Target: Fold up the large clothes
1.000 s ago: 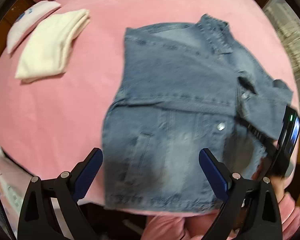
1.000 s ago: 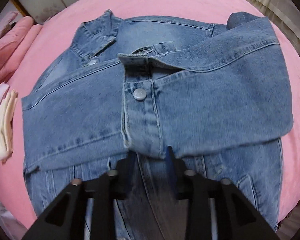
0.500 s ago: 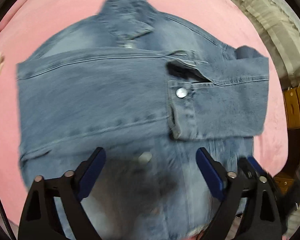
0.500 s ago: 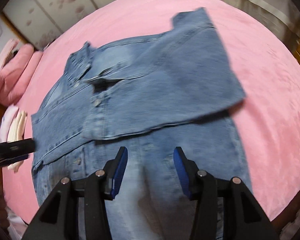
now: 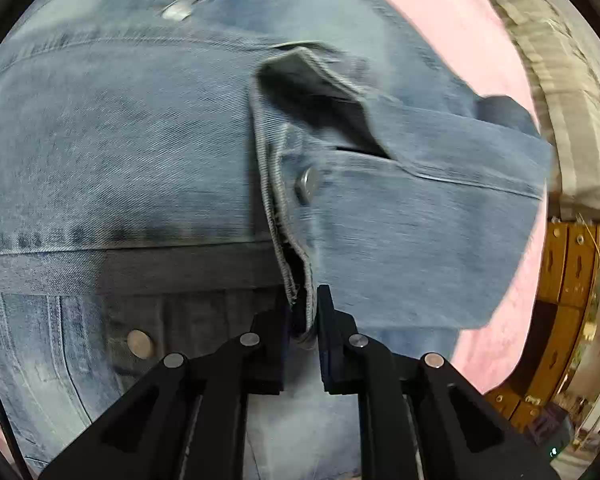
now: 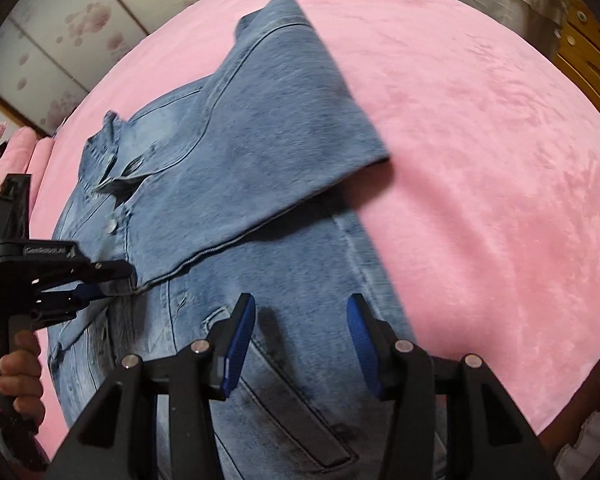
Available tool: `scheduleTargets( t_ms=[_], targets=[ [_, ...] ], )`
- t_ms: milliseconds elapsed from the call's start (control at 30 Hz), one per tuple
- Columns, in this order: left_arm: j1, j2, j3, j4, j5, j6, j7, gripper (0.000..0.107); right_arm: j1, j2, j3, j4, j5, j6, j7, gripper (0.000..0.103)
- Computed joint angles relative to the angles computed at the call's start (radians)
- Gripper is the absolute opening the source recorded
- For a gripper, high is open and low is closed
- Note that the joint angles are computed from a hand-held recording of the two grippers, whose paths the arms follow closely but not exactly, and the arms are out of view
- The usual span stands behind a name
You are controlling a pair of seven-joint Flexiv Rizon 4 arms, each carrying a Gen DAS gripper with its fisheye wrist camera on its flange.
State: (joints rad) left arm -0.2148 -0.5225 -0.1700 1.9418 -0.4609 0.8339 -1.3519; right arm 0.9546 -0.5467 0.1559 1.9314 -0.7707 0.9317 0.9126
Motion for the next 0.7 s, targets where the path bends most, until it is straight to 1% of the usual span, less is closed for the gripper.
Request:
scheduleTargets(
  t_ms=[67,133,200,267,300,333,367,400,433,467,500,533,567,600,667,700],
  targets=[
    [-0.022,0.023,-0.003,-0.005,0.028,0.026,0.011,0.009,-0.010,0.005,0.005,0.005,0.012,0.004,-0.011,0.048],
    [-0.032,0.052,-0.024,-0.013,0.018,0.061,0.039,0.009,-0.022,0.006,0.000,0.007,0.008,0.021,-0.028,0.048],
    [-0.016,0.085,-0.069,-0.021,-0.073,0.120,0.089,0.009,-0.034,-0.001,-0.002,-0.001,0.010,0.027,-0.062,0.048],
    [-0.010,0.102,-0.084,-0.045,-0.138,0.157,0.114,0.008,-0.048,-0.009,-0.007,-0.006,0.009,0.047,-0.098,0.048],
    [0.002,0.118,-0.103,-0.060,-0.198,0.193,0.145,0.008,-0.058,-0.016,-0.008,-0.013,0.015,0.055,-0.125,0.048],
    [0.011,0.133,-0.116,-0.062,-0.251,0.226,0.178,0.005,-0.064,-0.022,-0.014,-0.017,0.012,0.071,-0.145,0.048],
    [0.018,0.148,-0.117,-0.060,-0.287,0.244,0.208,0.003,-0.067,-0.027,-0.019,-0.020,0.012,0.083,-0.162,0.048],
    [0.024,0.171,-0.124,-0.059,-0.344,0.301,0.251,0.003,-0.074,-0.036,-0.021,-0.028,0.015,0.091,-0.191,0.048],
    [0.032,0.180,-0.119,-0.066,-0.373,0.314,0.282,0.003,-0.080,-0.044,-0.021,-0.039,0.022,0.092,-0.226,0.048],
    [0.036,0.201,-0.119,-0.058,-0.422,0.369,0.328,0.003,-0.081,-0.049,-0.021,-0.048,0.030,0.086,-0.253,0.048],
    [0.039,0.201,-0.103,-0.070,-0.431,0.387,0.341,0.003,-0.081,-0.056,-0.023,-0.059,0.036,0.073,-0.286,0.048],
    [0.046,0.204,-0.088,-0.074,-0.434,0.385,0.351,0.003,-0.078,-0.061,-0.026,-0.069,0.040,0.058,-0.312,0.048],
    [0.049,0.207,-0.060,-0.068,-0.410,0.375,0.337,0.003,-0.076,-0.066,-0.028,-0.078,0.046,0.042,-0.333,0.048],
    [0.050,0.199,-0.022,-0.074,-0.350,0.341,0.293,0.003,-0.075,-0.071,-0.028,-0.087,0.054,0.025,-0.356,0.048],
    [0.066,0.179,0.029,-0.085,-0.248,0.212,0.209,0.003,-0.078,-0.079,-0.023,-0.099,0.078,0.010,-0.390,0.048],
    [0.079,0.157,0.041,-0.095,-0.221,0.139,0.167,0.003,-0.078,-0.080,-0.025,-0.098,0.085,0.016,-0.392,0.048]
  ],
)
